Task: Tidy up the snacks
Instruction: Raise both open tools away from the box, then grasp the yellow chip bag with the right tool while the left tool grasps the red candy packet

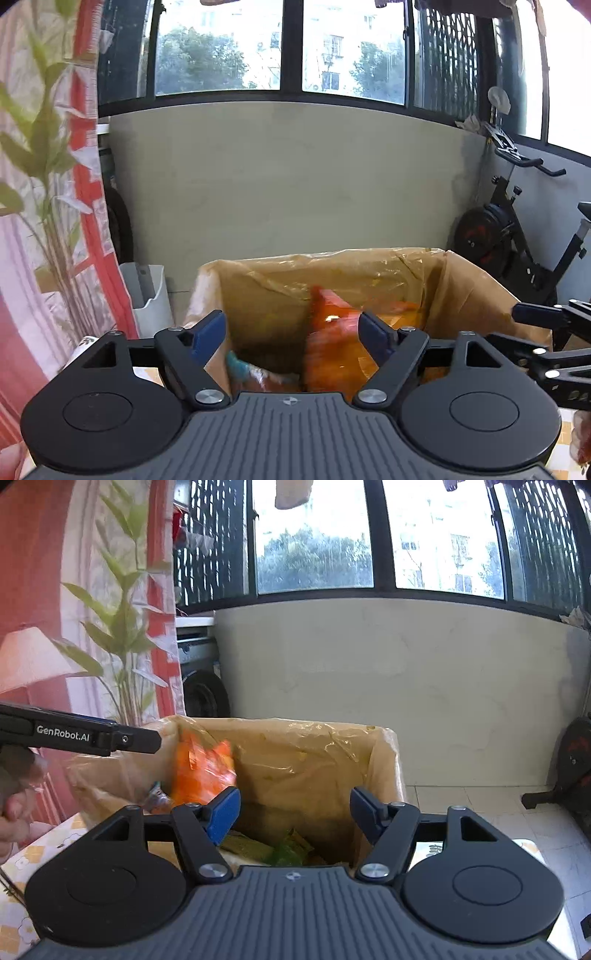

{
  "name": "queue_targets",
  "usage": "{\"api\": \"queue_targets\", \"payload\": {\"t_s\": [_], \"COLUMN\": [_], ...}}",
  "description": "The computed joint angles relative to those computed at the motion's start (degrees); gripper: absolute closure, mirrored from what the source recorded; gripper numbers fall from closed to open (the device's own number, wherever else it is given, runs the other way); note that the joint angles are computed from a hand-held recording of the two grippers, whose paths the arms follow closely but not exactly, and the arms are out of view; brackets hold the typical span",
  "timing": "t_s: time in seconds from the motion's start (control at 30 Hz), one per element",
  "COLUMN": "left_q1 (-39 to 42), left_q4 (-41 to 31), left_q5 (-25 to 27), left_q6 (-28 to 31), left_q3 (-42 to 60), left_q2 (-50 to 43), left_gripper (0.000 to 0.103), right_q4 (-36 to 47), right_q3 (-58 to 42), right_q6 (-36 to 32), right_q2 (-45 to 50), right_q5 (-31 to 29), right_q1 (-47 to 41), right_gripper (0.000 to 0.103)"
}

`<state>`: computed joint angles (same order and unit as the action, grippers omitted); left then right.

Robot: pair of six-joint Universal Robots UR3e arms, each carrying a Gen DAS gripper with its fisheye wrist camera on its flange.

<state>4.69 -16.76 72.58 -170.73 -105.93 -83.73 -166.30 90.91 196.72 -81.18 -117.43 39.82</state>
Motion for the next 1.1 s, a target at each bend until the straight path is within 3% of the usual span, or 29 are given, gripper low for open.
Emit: {"api": "queue_targets", "payload": {"t_s": [0.13, 0.4, 0.53, 0.63, 0.93, 1.1], "left_q1": [5.2, 16.3, 28.5, 34.5, 36.8, 37.6], "left_q4": [-1.6, -11.7, -23.8, -30.7, -30.3, -30.8], "left_q5": [-4.6, -14.7, -26.2, -30.8, -30.7, -30.3], "left_q6": [1.6, 5.6, 13.9, 19.7, 22.8, 25.6], "left_q3": [-6.0, -10.8, -15.4, -18.2, -27.5, -31.6], "left_q2": [7.6, 21.0, 32.5, 37.5, 38.5, 40.2], "left_gripper": [0.022, 0.022, 0.022, 0.022, 0.022, 0.022], "right_q4": [-2.7, 1.2, 3.0, 7.1, 10.5, 10.2], "right_q3": [2.6, 3.5, 6.6, 7.8, 6.4, 5.0], "right_q6": [0.2, 2.0, 2.6, 2.2, -1.4, -0.9], "right_q2": [-1.7, -3.2, -3.8, -3.7, 2.7, 6.7], "right_q5": [-1.9, -7.1, -7.5, -7.1, -0.8, -2.5], "right_q1": [2.9, 10.5, 13.1, 14.3, 14.2, 13.7], "right_gripper": [0.024, 0.021, 0.018, 0.016, 0.009, 0.009]}}
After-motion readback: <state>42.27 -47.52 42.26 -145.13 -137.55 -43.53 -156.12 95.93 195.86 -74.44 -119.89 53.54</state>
